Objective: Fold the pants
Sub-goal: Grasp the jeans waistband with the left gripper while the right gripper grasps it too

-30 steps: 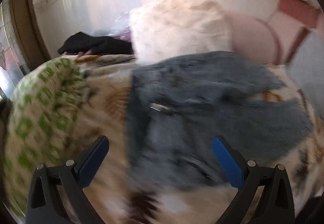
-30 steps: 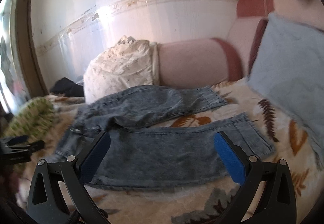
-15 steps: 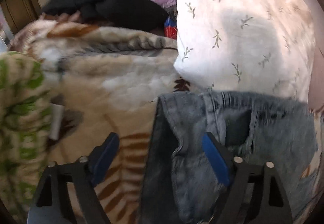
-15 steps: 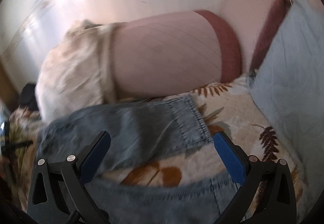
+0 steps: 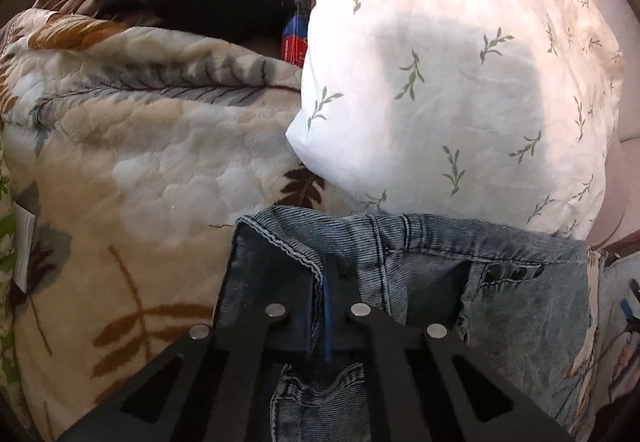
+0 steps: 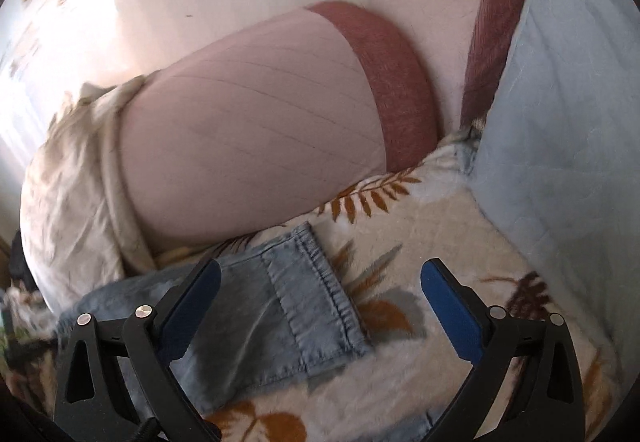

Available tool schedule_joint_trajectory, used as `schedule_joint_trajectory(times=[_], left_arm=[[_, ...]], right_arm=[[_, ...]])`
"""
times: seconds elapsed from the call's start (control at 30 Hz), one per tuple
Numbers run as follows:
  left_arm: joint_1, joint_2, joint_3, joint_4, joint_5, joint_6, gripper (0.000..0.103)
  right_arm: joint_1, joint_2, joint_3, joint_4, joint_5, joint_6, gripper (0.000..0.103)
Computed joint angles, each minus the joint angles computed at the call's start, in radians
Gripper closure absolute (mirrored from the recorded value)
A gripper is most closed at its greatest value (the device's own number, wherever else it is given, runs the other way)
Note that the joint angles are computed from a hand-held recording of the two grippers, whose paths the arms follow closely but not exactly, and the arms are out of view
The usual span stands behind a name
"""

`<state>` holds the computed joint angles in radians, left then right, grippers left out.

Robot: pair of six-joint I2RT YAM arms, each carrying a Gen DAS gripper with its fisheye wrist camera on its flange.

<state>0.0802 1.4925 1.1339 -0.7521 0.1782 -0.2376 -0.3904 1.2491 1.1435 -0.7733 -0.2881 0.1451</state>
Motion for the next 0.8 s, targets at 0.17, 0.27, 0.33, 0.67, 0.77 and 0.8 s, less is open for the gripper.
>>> schedule_joint_trajectory(times=[0.17,0.27,0.33,0.67,0.77,0.8], left_arm=[[0.011,-0.079,-0.032,-0.005,0.019,-0.002,0.098],[0.0,-0.127,-0.004,-0.052,0.015,0.007,0.098],[-0.011,-0.155,0.011,-0.083,0.014,0.004,0.098],[-0.009,-0.122,0.09,-0.121,0.009,-0.013,0.099],[-0.014,-0.157,0.08,-0.124,0.003,-0.024,0.099],[-0.004,-0.176,0.073,-0.134,0.006,-0.013,0.099]], right_arm=[[0.032,0.213,0.055,0.052,-0.079,0.044,0.025],[0.122,0.302,0.089,0.084,-0.032,0.045,0.036],[0.161,0.361,0.122,0.089,-0.001,0.059,0.051],[0.257,0.468,0.165,0.117,0.24,0.052,0.087],[0.253,0.42,0.139,0.123,0.24,0.046,0.095],[0.255,0.404,0.133,0.122,0.239,0.041,0.095]])
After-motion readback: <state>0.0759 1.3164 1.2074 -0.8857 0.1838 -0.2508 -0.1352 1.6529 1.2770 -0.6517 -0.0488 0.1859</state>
